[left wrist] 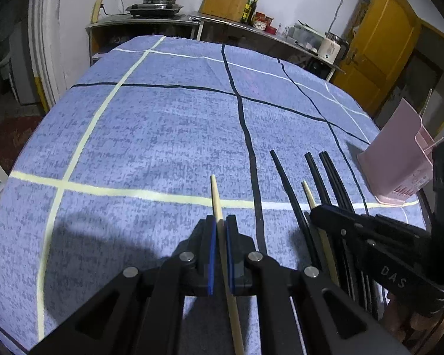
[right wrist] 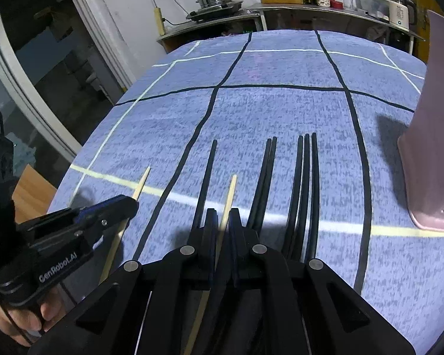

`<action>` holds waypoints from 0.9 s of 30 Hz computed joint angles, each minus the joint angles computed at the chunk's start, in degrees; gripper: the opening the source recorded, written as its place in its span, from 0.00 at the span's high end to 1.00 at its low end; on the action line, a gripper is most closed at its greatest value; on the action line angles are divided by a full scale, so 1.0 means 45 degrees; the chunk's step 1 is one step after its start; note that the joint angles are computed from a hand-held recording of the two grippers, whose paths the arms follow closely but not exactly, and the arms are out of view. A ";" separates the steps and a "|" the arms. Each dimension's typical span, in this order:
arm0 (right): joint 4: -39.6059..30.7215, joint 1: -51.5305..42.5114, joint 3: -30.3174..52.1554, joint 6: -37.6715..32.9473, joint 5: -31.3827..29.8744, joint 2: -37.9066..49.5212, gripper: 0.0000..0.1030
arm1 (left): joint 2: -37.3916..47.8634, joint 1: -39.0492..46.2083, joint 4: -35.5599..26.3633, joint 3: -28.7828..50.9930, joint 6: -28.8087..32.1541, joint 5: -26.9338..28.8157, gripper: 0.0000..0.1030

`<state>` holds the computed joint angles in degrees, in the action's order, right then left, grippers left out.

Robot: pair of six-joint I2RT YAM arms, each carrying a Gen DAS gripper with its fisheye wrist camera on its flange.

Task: Organize utensils
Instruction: 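Grasp a wooden chopstick with the left tool while the right tool grasps another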

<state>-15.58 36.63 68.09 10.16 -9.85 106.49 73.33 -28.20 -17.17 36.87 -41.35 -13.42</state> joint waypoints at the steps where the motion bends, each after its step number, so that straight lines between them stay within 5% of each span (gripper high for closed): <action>1: -0.0076 0.0006 0.0131 0.0020 0.0049 0.0073 0.92 | 0.0101 0.0021 -0.0045 0.0092 0.0064 0.0019 0.93; 20: -0.1176 0.0010 0.1856 0.0204 0.0219 0.1147 0.92 | 0.1701 0.0902 -0.1106 0.1945 0.1311 0.0804 0.84; 27: -0.1346 0.0006 0.2185 0.0015 0.0246 0.1365 0.93 | 0.2263 0.0683 -0.1281 0.2442 0.1778 -0.0020 0.93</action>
